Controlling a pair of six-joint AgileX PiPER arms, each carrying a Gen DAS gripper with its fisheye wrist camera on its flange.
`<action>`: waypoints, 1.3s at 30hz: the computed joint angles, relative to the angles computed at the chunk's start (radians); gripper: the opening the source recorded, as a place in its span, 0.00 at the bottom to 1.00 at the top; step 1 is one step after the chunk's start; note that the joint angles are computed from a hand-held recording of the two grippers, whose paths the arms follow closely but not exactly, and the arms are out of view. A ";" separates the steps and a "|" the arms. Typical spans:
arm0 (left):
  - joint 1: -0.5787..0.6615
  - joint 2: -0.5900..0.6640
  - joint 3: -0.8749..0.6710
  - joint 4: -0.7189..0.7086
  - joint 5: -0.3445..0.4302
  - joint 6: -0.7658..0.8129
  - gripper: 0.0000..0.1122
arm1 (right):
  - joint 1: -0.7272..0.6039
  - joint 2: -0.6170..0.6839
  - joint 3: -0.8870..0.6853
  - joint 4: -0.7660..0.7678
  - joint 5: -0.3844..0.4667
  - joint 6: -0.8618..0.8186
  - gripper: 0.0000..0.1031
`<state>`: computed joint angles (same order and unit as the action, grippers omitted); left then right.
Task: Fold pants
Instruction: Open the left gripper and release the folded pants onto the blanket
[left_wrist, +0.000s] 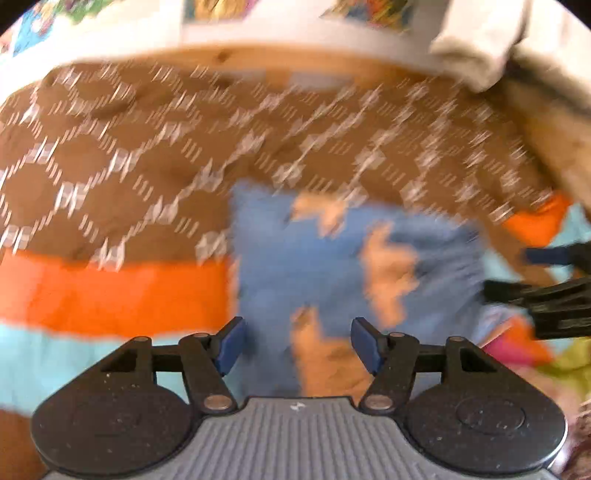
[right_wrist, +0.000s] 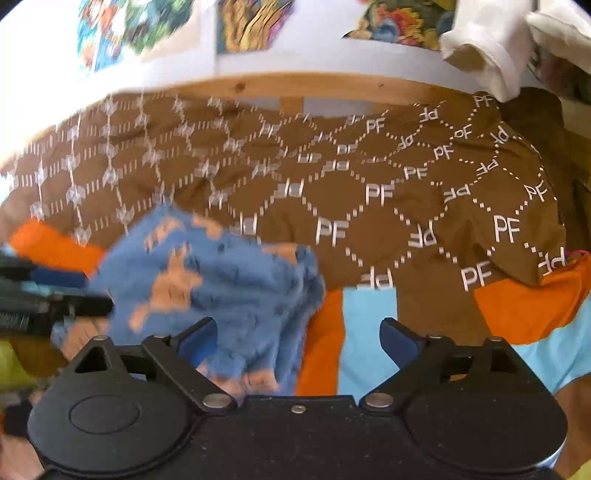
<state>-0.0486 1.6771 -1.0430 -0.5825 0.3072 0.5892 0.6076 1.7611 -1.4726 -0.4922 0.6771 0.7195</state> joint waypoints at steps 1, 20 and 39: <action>0.002 0.013 -0.004 0.060 0.012 -0.064 0.63 | 0.013 -0.001 0.023 -0.052 0.025 0.026 0.97; -0.046 0.279 -0.472 0.574 0.028 -0.493 0.79 | -0.073 0.141 -0.177 0.082 -0.076 -0.209 0.99; -0.023 0.276 -0.494 0.559 0.142 -0.533 0.87 | -0.080 0.124 -0.149 0.031 -0.049 -0.070 0.99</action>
